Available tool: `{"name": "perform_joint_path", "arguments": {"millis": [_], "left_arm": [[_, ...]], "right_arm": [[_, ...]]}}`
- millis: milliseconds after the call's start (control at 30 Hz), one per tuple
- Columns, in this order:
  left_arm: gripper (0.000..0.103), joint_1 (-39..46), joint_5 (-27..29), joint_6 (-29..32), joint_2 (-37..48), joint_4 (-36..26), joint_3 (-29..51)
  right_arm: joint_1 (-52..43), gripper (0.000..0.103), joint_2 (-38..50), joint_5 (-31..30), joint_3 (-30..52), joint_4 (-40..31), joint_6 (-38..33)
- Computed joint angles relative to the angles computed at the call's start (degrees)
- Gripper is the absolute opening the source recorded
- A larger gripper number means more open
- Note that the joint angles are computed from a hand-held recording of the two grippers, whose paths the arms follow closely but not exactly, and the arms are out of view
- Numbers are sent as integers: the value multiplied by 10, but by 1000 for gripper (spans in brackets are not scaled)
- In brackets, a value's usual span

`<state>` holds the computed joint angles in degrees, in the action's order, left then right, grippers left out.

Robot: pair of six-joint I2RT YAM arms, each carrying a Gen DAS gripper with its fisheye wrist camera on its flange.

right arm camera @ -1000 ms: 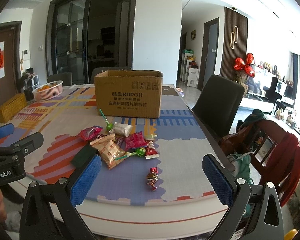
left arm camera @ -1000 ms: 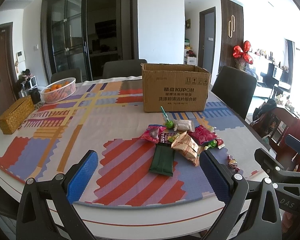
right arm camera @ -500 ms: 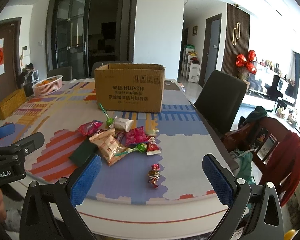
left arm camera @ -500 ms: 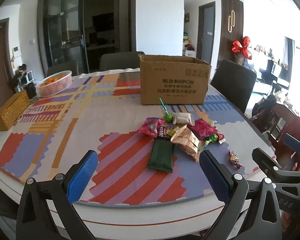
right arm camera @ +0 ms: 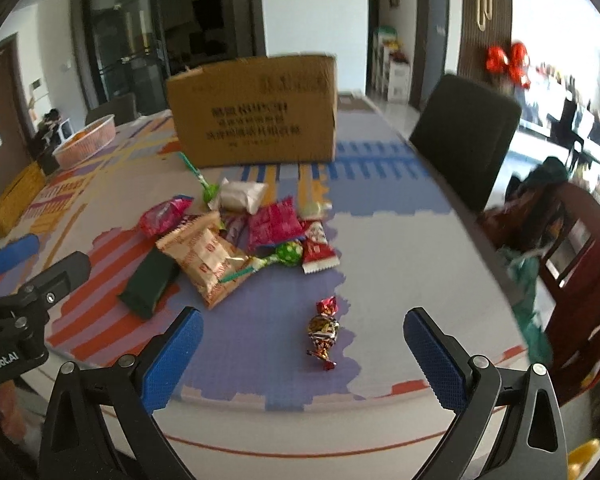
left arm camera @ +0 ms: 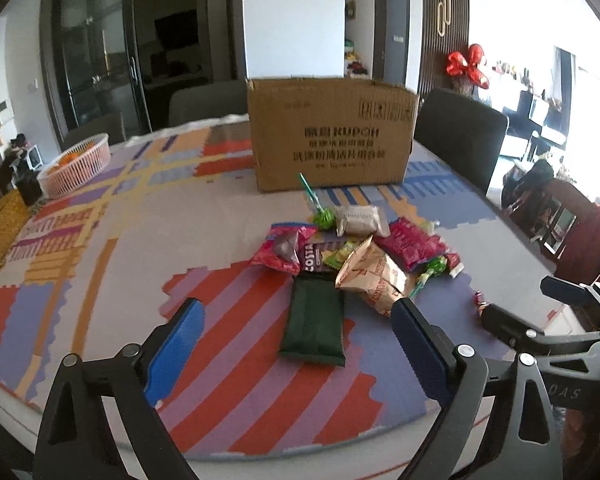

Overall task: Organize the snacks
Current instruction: 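Grasp the wrapped candy with the right tool while the left tool grasps the dark green bar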

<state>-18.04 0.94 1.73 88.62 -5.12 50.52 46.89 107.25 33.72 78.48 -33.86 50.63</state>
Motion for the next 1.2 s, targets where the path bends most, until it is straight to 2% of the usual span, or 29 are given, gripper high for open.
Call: {"name": "perform_joint_path", "arguments": {"millis": [233,567,833,933,1100,1200], "left_arm": [[82,-1,11,1,88,-15,52],[70,-9,14,9,168,-37,108],[59,-8,17,4,193,-45,127],[51,-7,22,1,203,-51,135],[45,-7,21,0,199,-37,125],[44,-3,31,-3,197,-43,125]], "right_arm": [[-40,86,37,-57,13,-3,8],[-64,64,69,-107,24,-6,5],[-63,47,77,-99,38,-28,0],[-61,41,78,-98,40,-31,-2],[-57,25,81,-95,45,-32,-13],[-57,25,82,-101,44,-21,-22]]}}
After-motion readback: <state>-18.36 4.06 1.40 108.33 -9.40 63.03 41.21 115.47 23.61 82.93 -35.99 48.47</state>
